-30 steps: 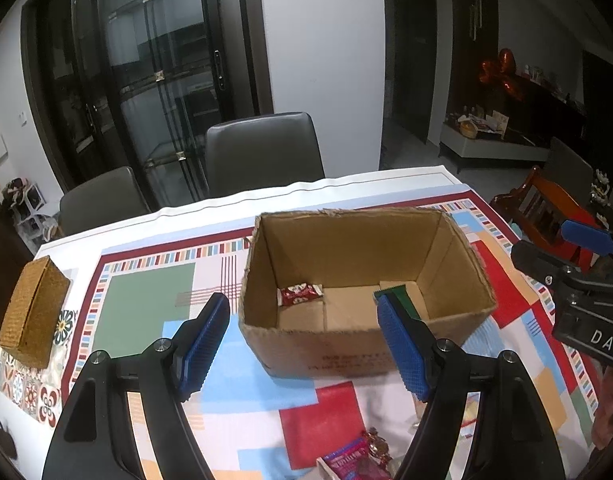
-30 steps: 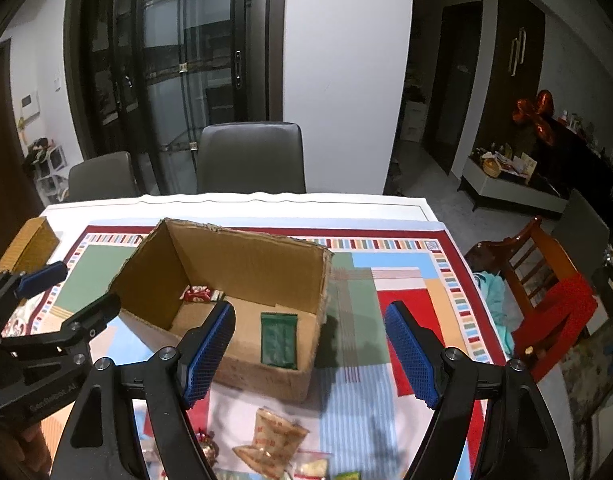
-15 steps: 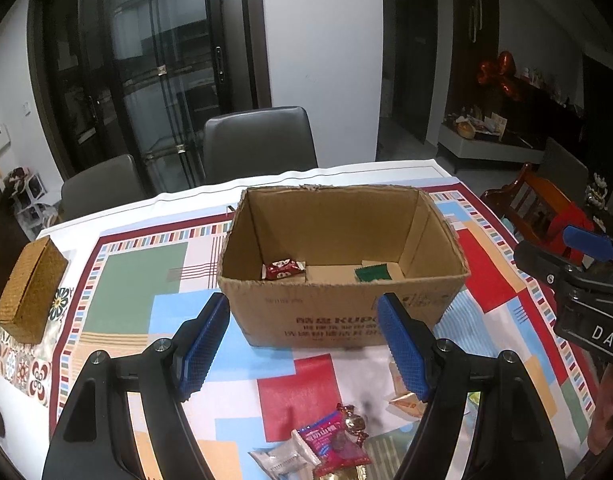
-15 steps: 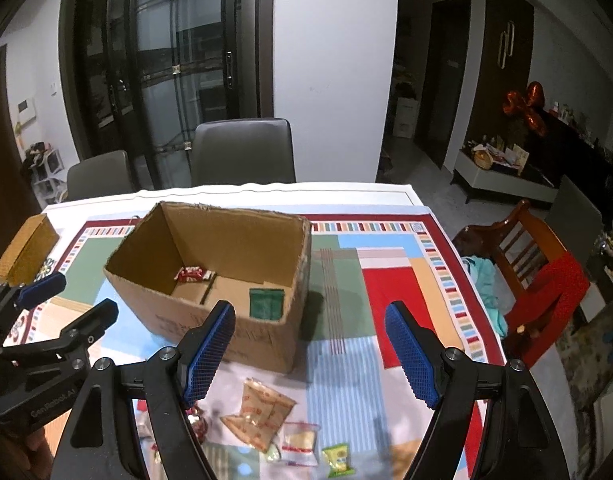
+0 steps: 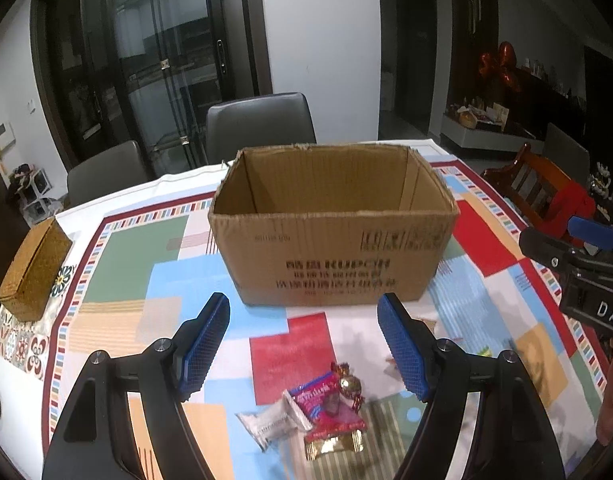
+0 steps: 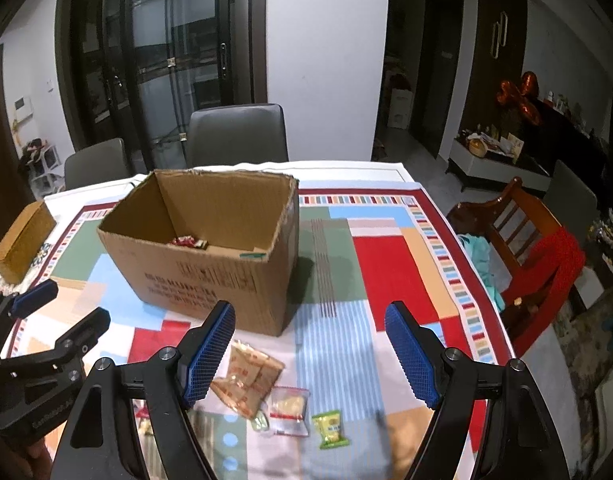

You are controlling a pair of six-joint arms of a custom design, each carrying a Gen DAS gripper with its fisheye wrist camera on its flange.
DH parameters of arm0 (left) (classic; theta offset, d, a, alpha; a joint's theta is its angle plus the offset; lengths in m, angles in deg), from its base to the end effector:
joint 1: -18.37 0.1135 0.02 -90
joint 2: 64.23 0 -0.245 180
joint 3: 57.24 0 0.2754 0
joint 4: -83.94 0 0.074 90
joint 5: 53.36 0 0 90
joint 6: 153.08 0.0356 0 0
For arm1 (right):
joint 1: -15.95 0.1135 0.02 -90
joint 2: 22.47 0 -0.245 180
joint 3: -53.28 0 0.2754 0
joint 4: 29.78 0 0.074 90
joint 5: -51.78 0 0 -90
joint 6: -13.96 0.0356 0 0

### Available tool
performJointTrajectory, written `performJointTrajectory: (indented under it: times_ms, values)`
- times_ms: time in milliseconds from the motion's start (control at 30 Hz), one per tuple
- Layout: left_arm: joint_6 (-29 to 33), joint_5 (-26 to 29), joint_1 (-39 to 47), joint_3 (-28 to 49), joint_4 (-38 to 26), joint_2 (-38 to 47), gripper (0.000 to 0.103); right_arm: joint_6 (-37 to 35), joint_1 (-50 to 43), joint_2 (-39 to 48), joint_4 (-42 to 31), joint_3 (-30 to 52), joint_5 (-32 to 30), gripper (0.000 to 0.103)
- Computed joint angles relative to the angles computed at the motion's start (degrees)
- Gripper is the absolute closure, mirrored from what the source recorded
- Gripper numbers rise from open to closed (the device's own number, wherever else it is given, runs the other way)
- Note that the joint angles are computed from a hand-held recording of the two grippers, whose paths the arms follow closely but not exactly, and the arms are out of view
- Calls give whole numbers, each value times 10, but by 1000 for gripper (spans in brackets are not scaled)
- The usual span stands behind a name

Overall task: Organize snacks
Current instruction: 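Withdraw both tools from the box back toward the remaining snacks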

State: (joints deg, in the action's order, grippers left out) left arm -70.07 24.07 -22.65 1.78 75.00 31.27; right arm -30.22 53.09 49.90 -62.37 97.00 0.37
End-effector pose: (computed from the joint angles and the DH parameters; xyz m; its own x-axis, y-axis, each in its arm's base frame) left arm 0.2626 -0.2181 0.1162 -0.5973 0.3622 -0.7156 0.4560 0.8873 0.0684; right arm 0.2019 0.1251 0.1257 -0.6539 0.2079 -0.7275 0.3390 0.9401 -0.0360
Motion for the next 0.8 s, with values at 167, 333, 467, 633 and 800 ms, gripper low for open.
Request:
performJointTrajectory:
  times_ms: [167, 333, 467, 633, 800]
  values:
    - [-15, -4, -9, -39, 28, -6, 27, 26, 20, 5, 7, -19, 9, 25]
    - [-28, -13, -17, -75, 62, -6, 27, 45, 40, 17, 20, -34, 13, 25]
    - [-37, -19, -20, -103, 95, -3, 27, 62, 53, 36, 25, -42, 21, 25]
    - [-58, -18, -25, -133, 142, 18, 27, 90, 65, 67, 45, -56, 11, 25]
    - [-69, -28, -34, -144, 173, 51, 27, 118, 81, 104, 68, -66, 13, 25]
